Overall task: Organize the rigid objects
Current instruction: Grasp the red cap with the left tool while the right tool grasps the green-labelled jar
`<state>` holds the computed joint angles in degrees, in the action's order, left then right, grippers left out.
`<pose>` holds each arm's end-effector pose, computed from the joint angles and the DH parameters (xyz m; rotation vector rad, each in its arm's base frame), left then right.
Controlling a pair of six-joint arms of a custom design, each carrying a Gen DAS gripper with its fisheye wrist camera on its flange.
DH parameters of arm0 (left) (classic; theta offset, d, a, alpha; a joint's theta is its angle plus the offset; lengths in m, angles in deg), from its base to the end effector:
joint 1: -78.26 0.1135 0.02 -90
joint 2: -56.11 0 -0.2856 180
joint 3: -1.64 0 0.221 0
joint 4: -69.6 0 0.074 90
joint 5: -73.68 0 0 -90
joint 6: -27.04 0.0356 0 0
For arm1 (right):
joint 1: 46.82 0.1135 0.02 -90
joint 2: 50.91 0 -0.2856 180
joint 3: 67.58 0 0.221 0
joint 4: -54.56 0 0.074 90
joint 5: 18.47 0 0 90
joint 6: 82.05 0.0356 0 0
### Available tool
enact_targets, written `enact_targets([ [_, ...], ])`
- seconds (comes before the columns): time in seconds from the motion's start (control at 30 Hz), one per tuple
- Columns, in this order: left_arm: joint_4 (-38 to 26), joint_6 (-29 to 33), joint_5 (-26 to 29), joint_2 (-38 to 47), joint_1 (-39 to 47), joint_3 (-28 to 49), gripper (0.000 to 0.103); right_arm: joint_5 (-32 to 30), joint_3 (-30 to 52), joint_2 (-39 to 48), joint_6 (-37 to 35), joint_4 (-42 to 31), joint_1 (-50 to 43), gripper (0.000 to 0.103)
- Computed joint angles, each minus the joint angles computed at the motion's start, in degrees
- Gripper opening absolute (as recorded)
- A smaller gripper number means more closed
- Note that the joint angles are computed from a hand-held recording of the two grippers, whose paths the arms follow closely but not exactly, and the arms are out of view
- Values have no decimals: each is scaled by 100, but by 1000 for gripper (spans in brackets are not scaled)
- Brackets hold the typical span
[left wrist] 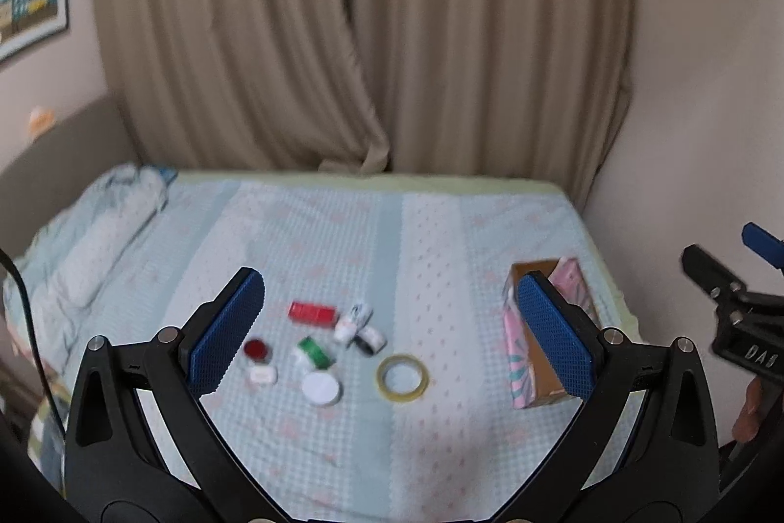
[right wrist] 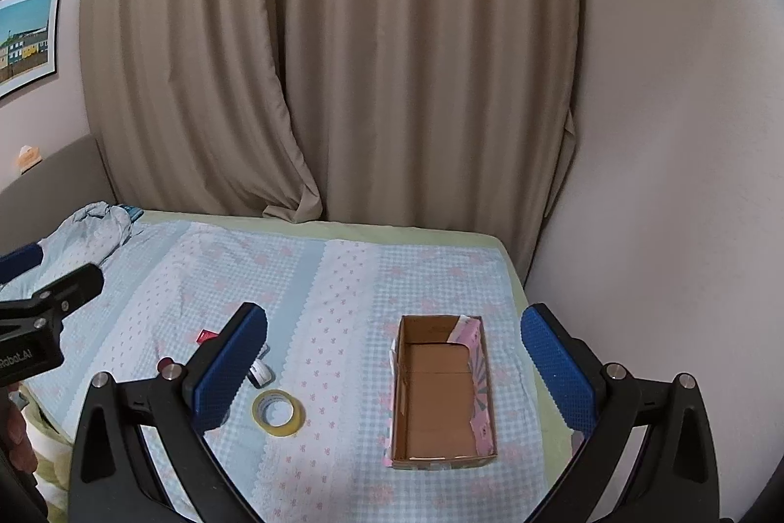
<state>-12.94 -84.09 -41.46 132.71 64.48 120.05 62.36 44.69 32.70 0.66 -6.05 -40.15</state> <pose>0.1969 -0.0327 0.4693 -0.3649 2.1772 0.1651 0.2722 0.0375 0.4456 -0.3517 2.0955 0.1639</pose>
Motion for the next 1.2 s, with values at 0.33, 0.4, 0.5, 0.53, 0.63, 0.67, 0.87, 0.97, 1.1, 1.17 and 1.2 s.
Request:
enact_targets([
  [0.33, 1135, 2098, 2583, -226, 4046, -1837, 102, 783, -14, 897, 855, -9, 1338, 103],
  [0.4, 1323, 2521, 2940, 107, 4691, -1948, 102, 900, 143, 1283, 1153, -35, 1674, 103],
  [0.5, 1588, 3024, 3251, 619, 5296, -2022, 102, 1099, 463, 1928, 1541, -98, 2099, 103],
  [0.53, 1681, 3230, 3348, 871, 5476, -2016, 102, 1173, 575, 2144, 1673, -114, 2240, 103],
  [0.63, 2021, 3700, 3455, 1597, 5762, -2005, 102, 1316, 960, 2831, 2025, -158, 2632, 103],
  [0.67, 2115, 3836, 3491, 1836, 5826, -1979, 102, 1360, 1112, 3076, 2118, -176, 2760, 103],
  [0.87, 2738, 4570, 3873, 3589, 6082, -1637, 102, 1296, 1819, 4398, 2369, -61, 3372, 103],
  [0.97, 3019, 4798, 3878, 4316, 6056, -1445, 102, 1258, 2441, 5221, 2245, -70, 3630, 103],
  [1.1, 3390, 5075, 3854, 5261, 5997, -1164, 102, 1140, 3461, 6275, 1841, -268, 3829, 103],
  [1.17, 3423, 5139, 3801, 5738, 5969, -907, 102, 1105, 4083, 6821, 1503, -443, 3892, 103],
  [1.2, 3418, 5157, 3778, 5967, 5953, -767, 102, 1114, 4555, 7152, 1341, -610, 3929, 103],
])
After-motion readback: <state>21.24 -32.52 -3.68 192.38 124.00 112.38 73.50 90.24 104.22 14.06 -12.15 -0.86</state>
